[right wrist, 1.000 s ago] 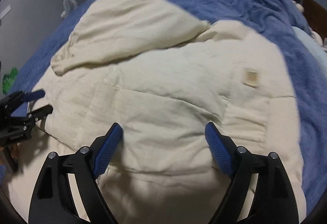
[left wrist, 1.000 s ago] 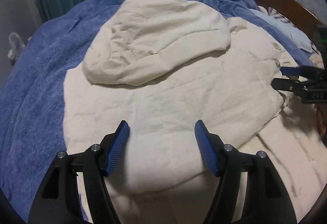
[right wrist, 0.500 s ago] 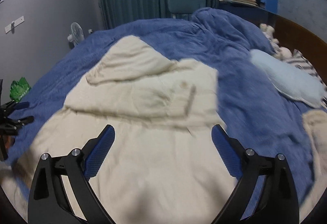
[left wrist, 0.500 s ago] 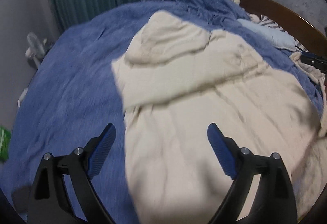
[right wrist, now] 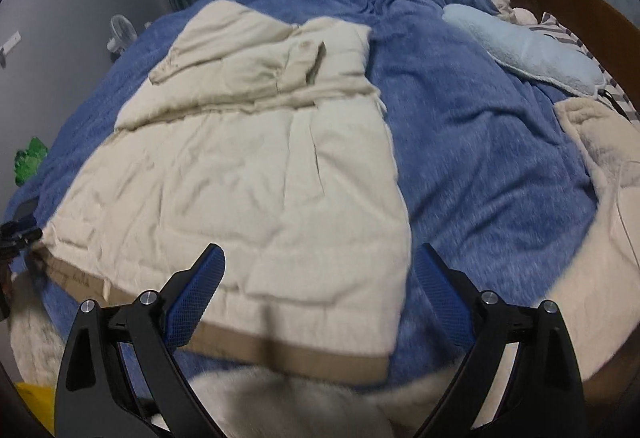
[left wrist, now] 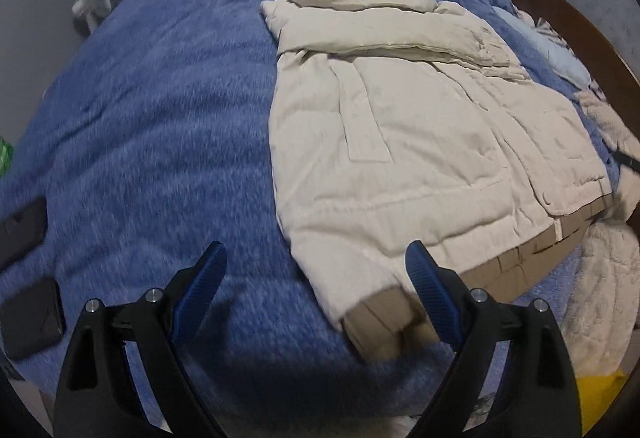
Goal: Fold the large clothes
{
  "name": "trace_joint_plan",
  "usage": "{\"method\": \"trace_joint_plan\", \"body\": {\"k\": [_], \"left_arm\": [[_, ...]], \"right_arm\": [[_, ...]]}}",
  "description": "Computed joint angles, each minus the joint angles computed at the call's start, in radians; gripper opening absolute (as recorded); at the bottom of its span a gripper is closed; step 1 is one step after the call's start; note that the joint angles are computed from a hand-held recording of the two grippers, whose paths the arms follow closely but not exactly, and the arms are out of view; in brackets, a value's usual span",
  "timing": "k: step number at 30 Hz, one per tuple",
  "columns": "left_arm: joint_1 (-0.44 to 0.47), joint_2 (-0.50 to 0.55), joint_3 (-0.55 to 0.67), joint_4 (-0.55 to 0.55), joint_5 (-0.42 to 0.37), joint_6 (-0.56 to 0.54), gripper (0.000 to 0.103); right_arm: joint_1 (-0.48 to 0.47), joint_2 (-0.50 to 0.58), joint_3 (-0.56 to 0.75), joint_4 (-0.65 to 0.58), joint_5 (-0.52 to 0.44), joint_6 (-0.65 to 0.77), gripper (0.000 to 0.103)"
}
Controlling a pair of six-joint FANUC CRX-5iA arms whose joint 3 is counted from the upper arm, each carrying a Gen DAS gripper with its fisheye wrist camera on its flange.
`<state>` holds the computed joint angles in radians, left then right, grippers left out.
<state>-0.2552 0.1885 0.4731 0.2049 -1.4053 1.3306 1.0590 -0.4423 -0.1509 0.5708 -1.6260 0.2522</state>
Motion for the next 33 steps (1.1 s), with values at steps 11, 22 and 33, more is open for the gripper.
{"method": "trace_joint_plan", "body": {"k": [11,22,33], "left_arm": [[0.03,0.044,-0.011,0.104,-0.073,0.04,0.06],[0.008,0.131,0.053,0.119,-0.197,0.044,0.056],[0.052,0.105,0.036,0.259,-0.176,-0.064,0.013]], "right_arm": [[0.022,-0.077,-0.04,-0.084,-0.042,-0.062,0.078],[-0.158,-0.107,-0.085,-0.291,0.137,-0.012,0.079],[-0.002,-0.074,-0.042,-0.065,0.086,0.034,0.01]]}}
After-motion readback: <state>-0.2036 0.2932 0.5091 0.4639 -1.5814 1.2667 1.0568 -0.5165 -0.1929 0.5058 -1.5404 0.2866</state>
